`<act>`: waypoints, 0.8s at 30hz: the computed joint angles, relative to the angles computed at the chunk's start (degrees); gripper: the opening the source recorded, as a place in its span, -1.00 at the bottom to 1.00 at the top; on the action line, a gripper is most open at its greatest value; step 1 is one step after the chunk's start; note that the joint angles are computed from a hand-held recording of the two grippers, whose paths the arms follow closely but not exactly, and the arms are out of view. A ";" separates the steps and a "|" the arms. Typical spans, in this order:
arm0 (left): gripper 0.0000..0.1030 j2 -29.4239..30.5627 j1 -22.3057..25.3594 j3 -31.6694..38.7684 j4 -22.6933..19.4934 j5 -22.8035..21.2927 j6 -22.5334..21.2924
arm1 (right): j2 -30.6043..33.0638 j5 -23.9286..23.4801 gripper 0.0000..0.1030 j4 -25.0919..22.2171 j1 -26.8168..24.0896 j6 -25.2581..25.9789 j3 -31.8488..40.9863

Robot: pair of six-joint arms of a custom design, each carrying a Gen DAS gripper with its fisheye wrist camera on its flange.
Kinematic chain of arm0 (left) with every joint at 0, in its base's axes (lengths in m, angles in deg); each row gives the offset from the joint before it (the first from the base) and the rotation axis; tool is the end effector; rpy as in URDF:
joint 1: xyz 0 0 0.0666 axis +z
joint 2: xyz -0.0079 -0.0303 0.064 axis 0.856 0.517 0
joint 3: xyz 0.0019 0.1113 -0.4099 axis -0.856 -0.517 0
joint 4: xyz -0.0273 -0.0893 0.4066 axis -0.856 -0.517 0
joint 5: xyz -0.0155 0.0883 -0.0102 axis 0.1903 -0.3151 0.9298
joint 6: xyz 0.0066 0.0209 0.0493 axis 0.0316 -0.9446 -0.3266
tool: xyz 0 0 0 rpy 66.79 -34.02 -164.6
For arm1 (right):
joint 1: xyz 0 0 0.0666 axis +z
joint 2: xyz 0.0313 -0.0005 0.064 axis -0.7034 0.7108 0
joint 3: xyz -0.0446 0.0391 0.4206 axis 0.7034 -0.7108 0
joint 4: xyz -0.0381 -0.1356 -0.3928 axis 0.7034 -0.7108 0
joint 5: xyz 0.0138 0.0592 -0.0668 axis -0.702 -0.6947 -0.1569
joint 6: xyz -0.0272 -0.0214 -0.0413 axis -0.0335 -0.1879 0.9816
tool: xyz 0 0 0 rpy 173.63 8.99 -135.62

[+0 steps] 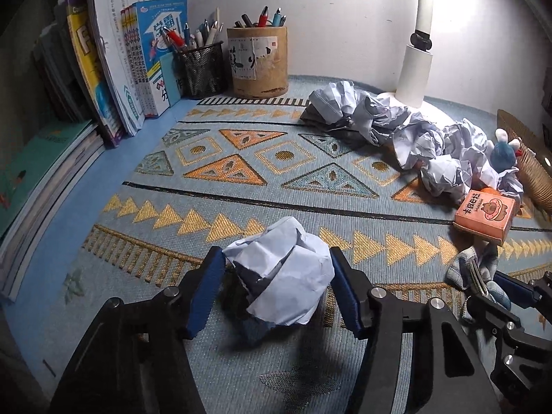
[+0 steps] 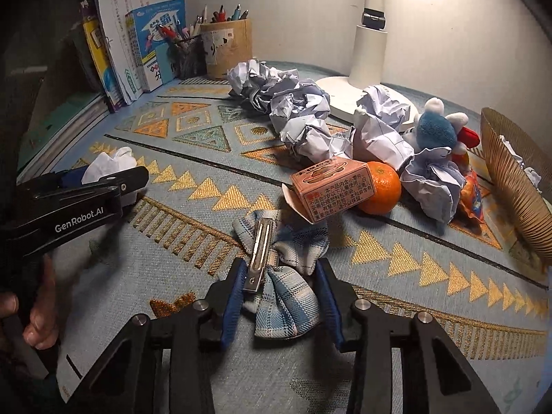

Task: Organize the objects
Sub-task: 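Grasp a paper ball with the left gripper while the right gripper grasps the plaid cloth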

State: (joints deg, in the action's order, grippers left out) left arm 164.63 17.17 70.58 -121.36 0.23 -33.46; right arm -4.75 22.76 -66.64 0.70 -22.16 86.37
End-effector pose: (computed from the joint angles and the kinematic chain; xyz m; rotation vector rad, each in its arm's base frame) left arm 0.3560 -0.2959 0.3712 0.0609 2.4122 0.0506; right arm 0.3148 0.3042 0.3444 -0.3901 2.4711 0.1206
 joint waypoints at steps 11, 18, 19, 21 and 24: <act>0.05 -2.07 -7.57 0.45 0.46 -5.00 0.48 | -11.11 -4.51 -0.55 0.32 1.68 -1.56 -7.26; 0.05 0.20 -13.85 3.41 4.62 -1.11 1.49 | -21.71 1.36 -0.55 -4.22 -3.80 -4.38 -11.42; 0.05 1.21 -14.77 4.34 4.92 -0.49 1.27 | -22.17 1.60 -0.55 -4.81 -5.56 -4.58 -11.69; 0.05 3.45 -16.08 6.34 5.20 0.41 0.47 | -23.19 0.37 -0.55 -5.23 -9.33 -4.29 -12.51; 0.05 6.60 -17.42 8.93 5.12 1.73 0.09 | -23.64 -1.33 -0.55 -6.08 -13.74 -3.38 -13.32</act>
